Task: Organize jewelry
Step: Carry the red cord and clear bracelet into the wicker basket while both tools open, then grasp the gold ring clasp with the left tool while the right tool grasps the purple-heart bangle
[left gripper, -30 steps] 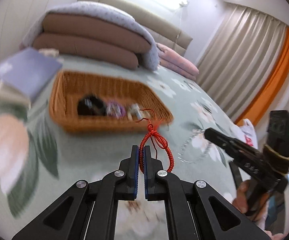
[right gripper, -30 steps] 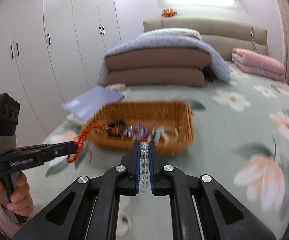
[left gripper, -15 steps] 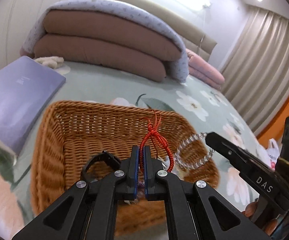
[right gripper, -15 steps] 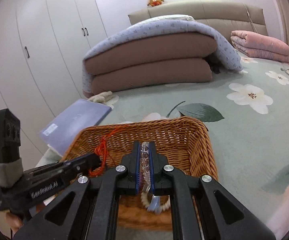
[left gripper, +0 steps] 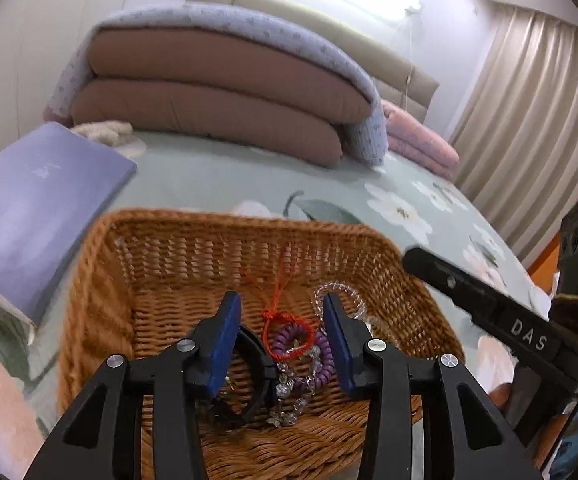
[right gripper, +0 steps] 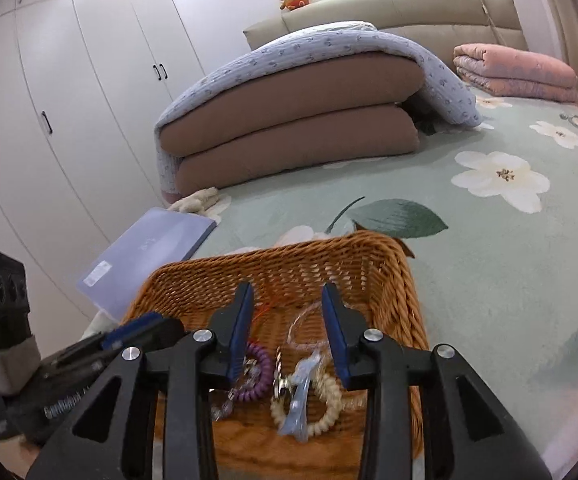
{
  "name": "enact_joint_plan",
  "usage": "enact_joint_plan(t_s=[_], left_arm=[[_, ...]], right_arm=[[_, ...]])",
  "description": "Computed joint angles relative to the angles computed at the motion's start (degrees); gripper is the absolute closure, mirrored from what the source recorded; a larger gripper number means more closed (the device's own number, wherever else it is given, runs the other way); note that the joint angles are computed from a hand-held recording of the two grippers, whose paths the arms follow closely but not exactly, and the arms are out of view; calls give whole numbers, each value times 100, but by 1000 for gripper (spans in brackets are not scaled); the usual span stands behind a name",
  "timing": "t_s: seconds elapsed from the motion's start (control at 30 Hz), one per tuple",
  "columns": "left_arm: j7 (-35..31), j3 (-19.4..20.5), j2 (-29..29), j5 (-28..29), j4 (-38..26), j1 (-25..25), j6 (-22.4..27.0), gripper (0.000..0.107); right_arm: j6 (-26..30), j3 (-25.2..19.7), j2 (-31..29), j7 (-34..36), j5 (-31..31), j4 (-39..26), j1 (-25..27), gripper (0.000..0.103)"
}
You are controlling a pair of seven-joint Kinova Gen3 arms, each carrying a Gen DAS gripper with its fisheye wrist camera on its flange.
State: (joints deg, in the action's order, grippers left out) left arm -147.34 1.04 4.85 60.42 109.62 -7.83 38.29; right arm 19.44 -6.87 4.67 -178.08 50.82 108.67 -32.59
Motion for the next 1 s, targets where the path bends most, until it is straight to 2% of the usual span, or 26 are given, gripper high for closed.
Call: enact_joint_plan(t_s=[0.13, 0.27, 0.4, 0.5, 0.63, 0.73, 0.83, 1.0], left_arm=[[-334, -174, -233, 382, 151, -203, 374, 64], [-808, -490, -695, 656, 520, -335, 819, 64], [-1233, -894, -1269, 620, 1049, -414, 1249, 64], [-1423, -1201, -1725, 348, 1509, -477, 1377, 64], [-1408, -1454, -2105, -91, 1926, -516, 1294, 64], [-1419, -1620, -2169, -352, 2116, -496, 1245, 64], [-1403, -1682, -2121, -510, 2236, -472, 1137, 64], [-1406, -1567, -2006, -672, 2417, -393, 970, 64]], right_arm=[[192, -307, -420, -298, 259, 365, -92, 65], [737, -1011, -873, -757, 594, 765, -165, 65], [1430, -1789, -1171, -1245, 696, 1096, -289, 65], [1933, -2252, -1213, -1618, 693, 1251, -483, 64], [1930, -2405, -1238, -2121, 771, 1514, -781, 65], [2378, -2563, -1068, -2267, 722, 1496, -1055, 64], [2570, -2497, -989, -2302, 675, 1496, -1341, 64], [2390, -2274, -988, -2101, 452, 1605, -1535, 65]])
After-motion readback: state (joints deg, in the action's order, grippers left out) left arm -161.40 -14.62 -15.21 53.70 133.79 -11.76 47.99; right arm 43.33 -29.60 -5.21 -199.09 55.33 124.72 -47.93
